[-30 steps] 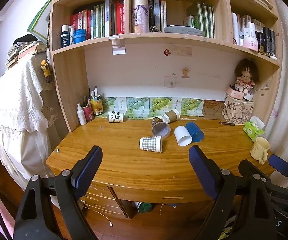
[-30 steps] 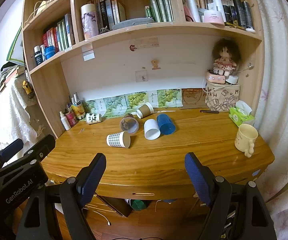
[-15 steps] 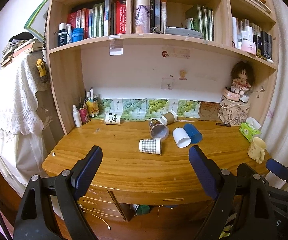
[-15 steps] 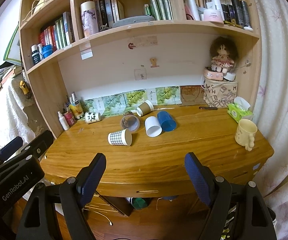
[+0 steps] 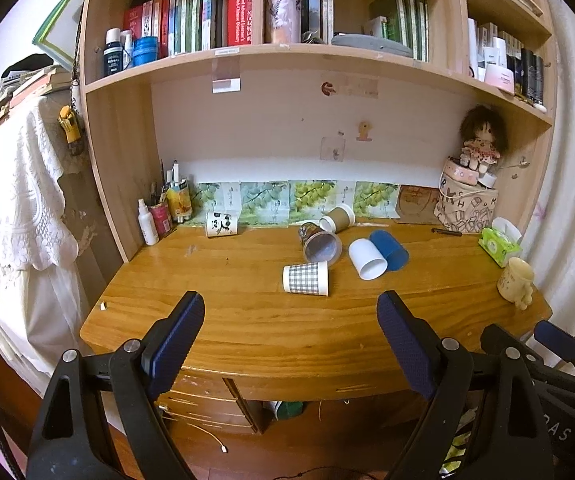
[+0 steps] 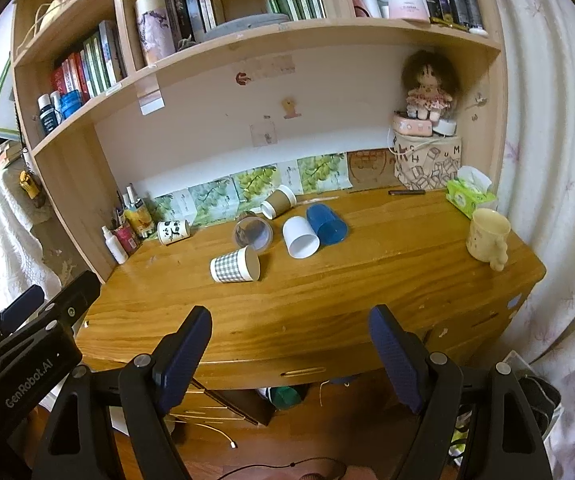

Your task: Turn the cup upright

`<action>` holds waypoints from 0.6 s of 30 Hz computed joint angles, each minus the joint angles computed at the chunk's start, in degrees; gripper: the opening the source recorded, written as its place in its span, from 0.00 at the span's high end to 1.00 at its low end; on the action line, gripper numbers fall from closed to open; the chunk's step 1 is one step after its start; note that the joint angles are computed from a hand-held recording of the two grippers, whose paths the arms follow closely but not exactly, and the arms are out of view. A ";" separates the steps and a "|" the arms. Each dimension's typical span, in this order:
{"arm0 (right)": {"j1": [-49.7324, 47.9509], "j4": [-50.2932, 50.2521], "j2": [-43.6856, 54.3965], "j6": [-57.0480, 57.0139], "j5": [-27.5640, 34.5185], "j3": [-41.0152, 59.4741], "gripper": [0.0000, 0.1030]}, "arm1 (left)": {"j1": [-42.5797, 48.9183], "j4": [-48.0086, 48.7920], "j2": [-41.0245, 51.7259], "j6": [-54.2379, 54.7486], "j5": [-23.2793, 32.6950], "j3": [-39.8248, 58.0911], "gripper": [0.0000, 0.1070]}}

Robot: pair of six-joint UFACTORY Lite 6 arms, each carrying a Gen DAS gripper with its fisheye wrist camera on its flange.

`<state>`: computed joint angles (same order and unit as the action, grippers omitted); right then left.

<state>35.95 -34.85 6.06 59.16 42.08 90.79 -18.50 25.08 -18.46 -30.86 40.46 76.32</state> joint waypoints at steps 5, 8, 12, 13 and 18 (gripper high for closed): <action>-0.08 2.10 2.31 -1.48 0.90 2.60 0.21 | 2.33 -4.27 2.14 4.87 0.05 1.55 0.15; -0.64 3.42 3.81 -3.02 1.04 4.20 0.21 | 3.64 -6.18 3.37 6.57 -0.30 2.34 0.15; -1.36 5.70 7.03 -6.05 2.09 7.81 0.21 | 4.51 -8.00 5.94 8.06 -0.30 4.04 0.15; -1.87 6.38 7.42 -6.95 1.93 8.17 0.21 | 4.52 -8.21 7.03 8.27 -0.20 4.81 0.15; -3.73 8.94 10.98 -10.53 2.42 12.14 0.21 | 4.11 -8.74 11.50 9.00 0.18 8.41 0.15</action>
